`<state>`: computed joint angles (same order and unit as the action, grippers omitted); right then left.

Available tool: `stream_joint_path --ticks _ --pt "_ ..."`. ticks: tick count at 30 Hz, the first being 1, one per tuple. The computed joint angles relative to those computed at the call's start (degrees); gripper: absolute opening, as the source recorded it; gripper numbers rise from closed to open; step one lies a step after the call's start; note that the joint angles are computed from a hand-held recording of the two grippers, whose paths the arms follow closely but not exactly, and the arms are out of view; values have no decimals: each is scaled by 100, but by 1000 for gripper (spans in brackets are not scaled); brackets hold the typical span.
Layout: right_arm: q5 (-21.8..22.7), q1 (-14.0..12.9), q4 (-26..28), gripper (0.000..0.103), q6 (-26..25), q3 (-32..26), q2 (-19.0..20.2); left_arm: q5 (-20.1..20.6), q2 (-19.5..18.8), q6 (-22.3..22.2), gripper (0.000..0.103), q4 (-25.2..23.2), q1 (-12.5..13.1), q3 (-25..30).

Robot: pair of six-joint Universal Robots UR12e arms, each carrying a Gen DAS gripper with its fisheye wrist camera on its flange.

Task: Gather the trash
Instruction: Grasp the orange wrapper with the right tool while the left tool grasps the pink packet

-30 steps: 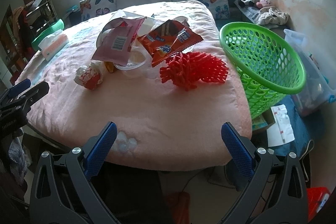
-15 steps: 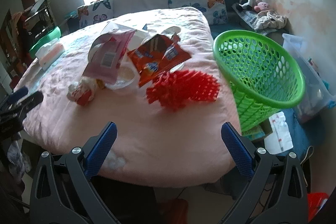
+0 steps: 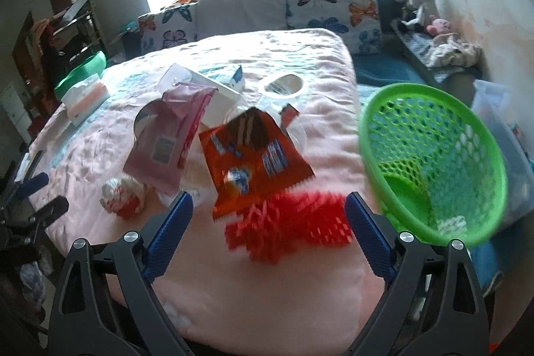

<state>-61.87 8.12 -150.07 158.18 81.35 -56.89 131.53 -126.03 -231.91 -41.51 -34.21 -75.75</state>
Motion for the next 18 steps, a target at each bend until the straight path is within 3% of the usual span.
stream_joint_path --ticks 6,10,18 --pt "187 54 845 83 -240 -607 327 -141 -33 55 97 64 61 43" --pt "172 95 1135 77 -370 -852 479 -230 -89 132 97 72 105 138" --pt "448 46 1708 44 -450 -1088 597 -412 -205 475 97 267 175 311"
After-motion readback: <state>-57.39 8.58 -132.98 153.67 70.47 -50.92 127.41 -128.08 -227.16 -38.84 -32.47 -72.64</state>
